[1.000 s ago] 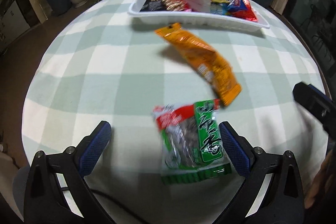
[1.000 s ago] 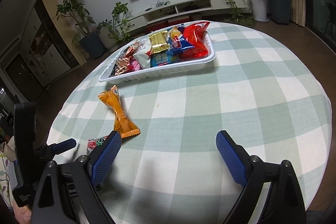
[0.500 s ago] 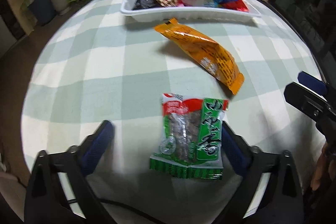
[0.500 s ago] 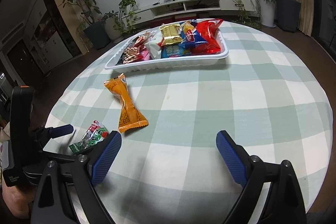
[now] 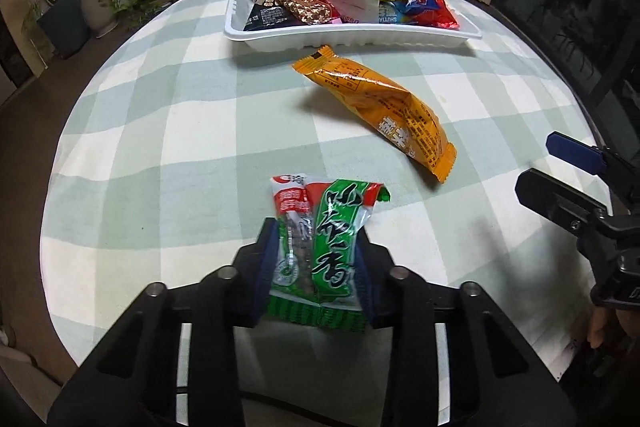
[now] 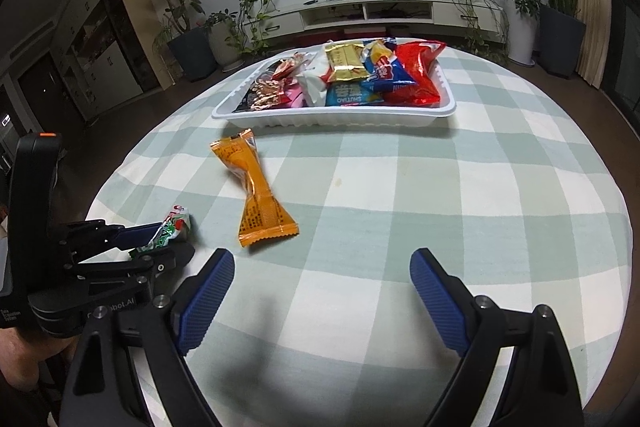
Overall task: Organize snacks
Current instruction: 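Grasp the green-white snack bag with the left tool, then hold the green bag with the left tool while the right tool grasps the orange wafer bar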
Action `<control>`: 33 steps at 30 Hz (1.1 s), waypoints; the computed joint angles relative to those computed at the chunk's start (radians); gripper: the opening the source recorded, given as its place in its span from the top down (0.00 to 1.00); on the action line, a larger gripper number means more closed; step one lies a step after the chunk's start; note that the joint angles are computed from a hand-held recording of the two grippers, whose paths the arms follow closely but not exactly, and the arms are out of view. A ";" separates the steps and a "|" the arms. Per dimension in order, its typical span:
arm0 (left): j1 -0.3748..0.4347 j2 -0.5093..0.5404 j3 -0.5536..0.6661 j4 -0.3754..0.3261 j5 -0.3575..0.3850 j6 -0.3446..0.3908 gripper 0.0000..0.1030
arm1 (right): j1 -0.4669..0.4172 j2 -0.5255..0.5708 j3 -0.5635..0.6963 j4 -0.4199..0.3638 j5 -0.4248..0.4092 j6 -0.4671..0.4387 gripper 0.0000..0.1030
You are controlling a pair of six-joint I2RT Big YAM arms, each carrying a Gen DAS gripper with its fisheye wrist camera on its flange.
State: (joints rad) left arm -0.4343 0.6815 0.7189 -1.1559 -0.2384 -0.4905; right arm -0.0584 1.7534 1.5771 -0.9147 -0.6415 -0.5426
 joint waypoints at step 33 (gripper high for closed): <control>0.114 -0.145 -0.037 0.003 0.132 0.023 0.76 | 0.224 0.123 0.171 -0.106 0.270 -0.126 0.46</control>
